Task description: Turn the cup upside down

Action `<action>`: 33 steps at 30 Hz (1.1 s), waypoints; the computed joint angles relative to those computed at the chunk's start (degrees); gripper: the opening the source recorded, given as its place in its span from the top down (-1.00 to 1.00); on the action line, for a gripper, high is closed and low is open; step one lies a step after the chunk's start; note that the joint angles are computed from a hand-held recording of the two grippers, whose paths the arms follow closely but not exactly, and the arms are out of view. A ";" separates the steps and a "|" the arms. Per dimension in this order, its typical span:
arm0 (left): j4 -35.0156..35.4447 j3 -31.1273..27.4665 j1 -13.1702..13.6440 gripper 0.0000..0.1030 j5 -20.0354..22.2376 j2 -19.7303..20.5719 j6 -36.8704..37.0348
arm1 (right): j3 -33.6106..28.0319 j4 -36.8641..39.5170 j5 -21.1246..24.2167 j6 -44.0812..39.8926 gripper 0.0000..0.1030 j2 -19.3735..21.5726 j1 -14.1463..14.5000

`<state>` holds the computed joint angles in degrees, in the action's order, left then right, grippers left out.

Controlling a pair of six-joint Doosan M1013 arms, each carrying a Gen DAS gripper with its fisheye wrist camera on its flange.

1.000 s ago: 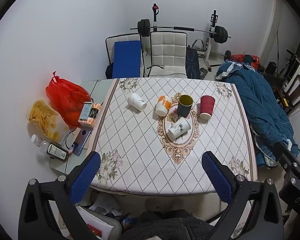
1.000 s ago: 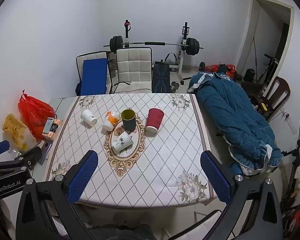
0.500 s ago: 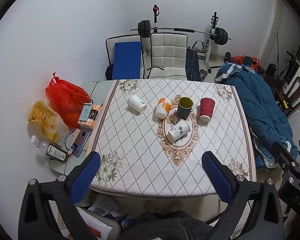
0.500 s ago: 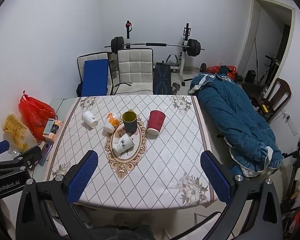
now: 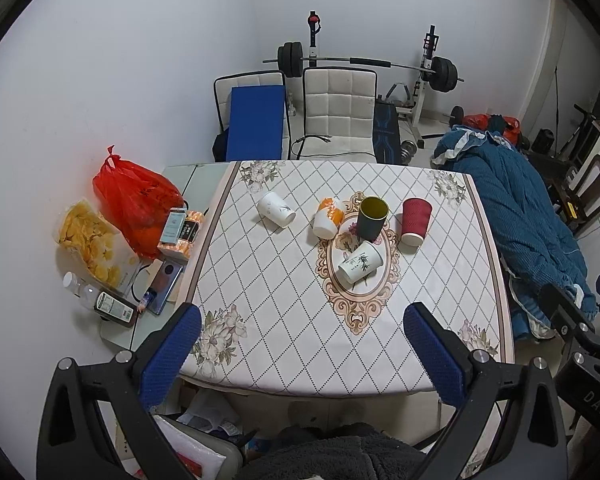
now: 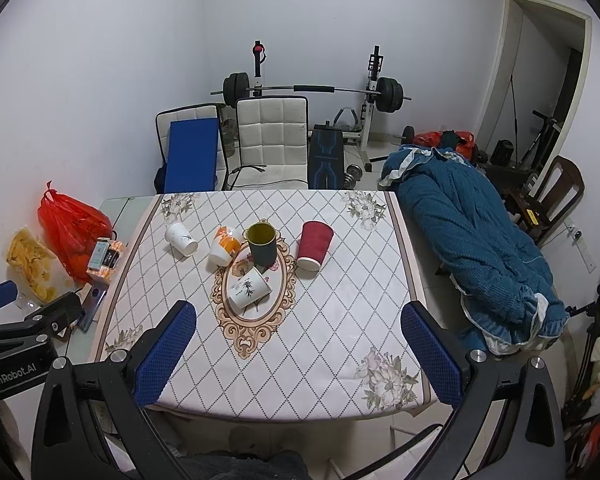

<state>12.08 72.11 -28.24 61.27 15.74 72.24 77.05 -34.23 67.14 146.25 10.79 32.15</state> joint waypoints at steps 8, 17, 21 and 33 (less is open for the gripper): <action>-0.07 0.02 0.04 -1.00 -0.07 -0.02 -0.05 | -0.03 0.08 -0.04 -0.08 -1.00 0.04 0.01; -0.21 -0.72 0.04 -1.00 0.37 0.28 0.04 | -0.28 0.00 0.04 -0.10 -1.00 0.18 0.02; -0.49 -1.59 0.12 -1.00 0.90 0.68 0.31 | -0.17 0.05 -0.02 -0.06 -1.00 0.10 0.03; -0.36 -1.64 0.06 -1.00 0.85 0.70 0.21 | -0.59 0.10 -0.10 -0.11 -1.00 0.37 -0.02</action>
<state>11.73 70.47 -28.18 62.12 16.44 72.45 76.46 -34.13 67.05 146.14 11.16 32.13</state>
